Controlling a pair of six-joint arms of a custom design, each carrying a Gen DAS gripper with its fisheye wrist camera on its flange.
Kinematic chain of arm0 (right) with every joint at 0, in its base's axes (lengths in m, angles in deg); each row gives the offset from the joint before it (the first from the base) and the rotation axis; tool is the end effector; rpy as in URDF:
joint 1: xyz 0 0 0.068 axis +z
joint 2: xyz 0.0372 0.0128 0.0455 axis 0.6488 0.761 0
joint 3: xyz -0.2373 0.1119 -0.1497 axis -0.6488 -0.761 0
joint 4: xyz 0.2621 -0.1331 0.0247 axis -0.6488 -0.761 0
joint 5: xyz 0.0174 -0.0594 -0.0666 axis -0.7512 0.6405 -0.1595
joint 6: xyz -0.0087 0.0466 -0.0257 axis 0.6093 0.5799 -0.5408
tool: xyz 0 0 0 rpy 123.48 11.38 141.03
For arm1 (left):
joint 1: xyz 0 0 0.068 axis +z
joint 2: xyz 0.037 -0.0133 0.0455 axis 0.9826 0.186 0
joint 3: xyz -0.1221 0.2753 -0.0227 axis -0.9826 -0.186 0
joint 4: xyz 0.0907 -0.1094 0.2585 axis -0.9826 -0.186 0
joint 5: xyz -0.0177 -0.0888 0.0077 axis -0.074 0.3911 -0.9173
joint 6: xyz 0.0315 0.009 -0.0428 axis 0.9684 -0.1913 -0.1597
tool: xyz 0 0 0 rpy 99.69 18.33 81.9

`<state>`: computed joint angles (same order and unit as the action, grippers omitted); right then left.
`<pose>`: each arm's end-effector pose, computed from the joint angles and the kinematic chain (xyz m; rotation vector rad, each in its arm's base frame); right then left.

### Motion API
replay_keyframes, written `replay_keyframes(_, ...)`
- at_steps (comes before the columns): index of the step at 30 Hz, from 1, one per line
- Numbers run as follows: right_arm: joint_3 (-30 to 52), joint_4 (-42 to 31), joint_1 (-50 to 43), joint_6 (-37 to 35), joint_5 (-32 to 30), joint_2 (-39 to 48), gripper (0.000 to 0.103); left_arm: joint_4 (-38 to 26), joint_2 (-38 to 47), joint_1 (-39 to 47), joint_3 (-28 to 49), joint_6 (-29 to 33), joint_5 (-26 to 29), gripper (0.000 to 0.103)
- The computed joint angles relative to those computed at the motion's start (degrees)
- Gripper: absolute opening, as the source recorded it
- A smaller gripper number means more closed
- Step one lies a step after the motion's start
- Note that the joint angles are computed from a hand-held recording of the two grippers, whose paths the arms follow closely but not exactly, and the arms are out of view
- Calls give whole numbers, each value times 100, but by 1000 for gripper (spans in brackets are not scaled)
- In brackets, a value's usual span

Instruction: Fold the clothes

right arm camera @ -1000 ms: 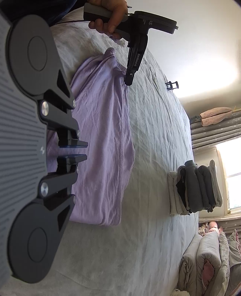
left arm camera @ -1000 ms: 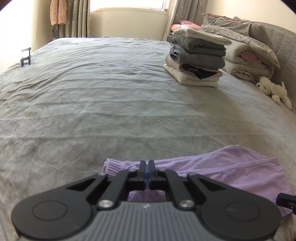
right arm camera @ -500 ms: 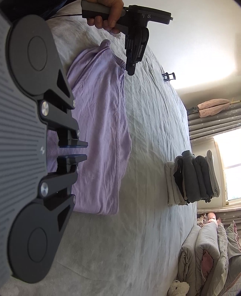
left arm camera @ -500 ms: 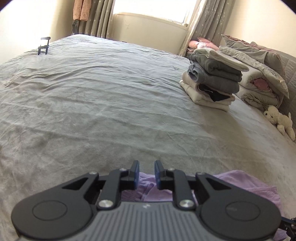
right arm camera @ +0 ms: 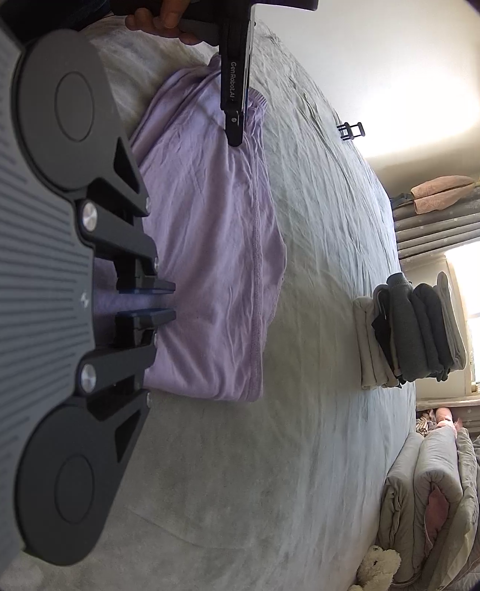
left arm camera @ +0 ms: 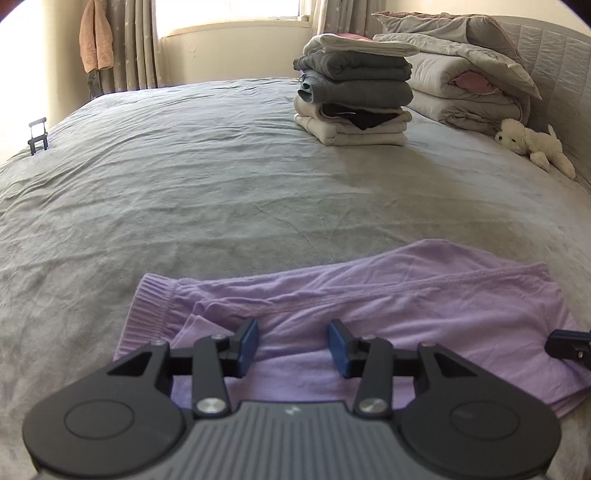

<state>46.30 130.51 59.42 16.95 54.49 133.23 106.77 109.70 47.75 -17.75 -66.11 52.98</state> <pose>0.1996 0.0701 0.0501 -0.1135 2.2419 0.3619 0.2642 -0.1525 0.0657 0.1920 2.3120 -0.1499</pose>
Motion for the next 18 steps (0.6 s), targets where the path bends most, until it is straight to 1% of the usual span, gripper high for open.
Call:
replay_keyframes(2, -123, 212, -69, 9, -30, -96, 18, 95, -134, -1, -113, -118, -21, 44)
replay_keyframes(3, -94, 85, -80, 3, 28, -137, 27, 174, -203, -52, -188, -145, -61, 46)
replay_keyframes(5, 40, -302, -104, -24, 117, -147, 40, 164, -180, -209, -192, -164, -117, 53)
replay_keyframes(6, 105, -401, -107, -48, 116, -66, 40, 135, -145, -295, -171, -169, -141, 54)
replay_keyframes(9, 93, -316, 52, -63, 315, -31, 40, -56, 72, -539, 9, -179, -415, 55)
replay_keyframes(11, -26, -14, 30, -32, 243, -40, 41, -40, 108, -681, 39, -187, -632, 56)
replay_keyframes(13, -105, 162, -27, 34, 217, -75, 41, 84, -23, -773, -57, -257, -637, 56)
replay_keyframes(15, -46, -14, -33, 5, 317, -87, 41, 297, -104, -919, -156, -267, -625, 58)
replay_keyframes(16, 26, -168, -41, -9, 336, -42, 41, 358, -89, -1010, -162, -269, -655, 62)
replay_keyframes(17, 79, -192, -49, -22, 337, 69, 41, 313, -15, -1084, -102, -300, -701, 65)
replay_keyframes(18, 70, -56, -30, -22, 369, 173, 41, 183, 100, -1144, 8, -353, -758, 65)
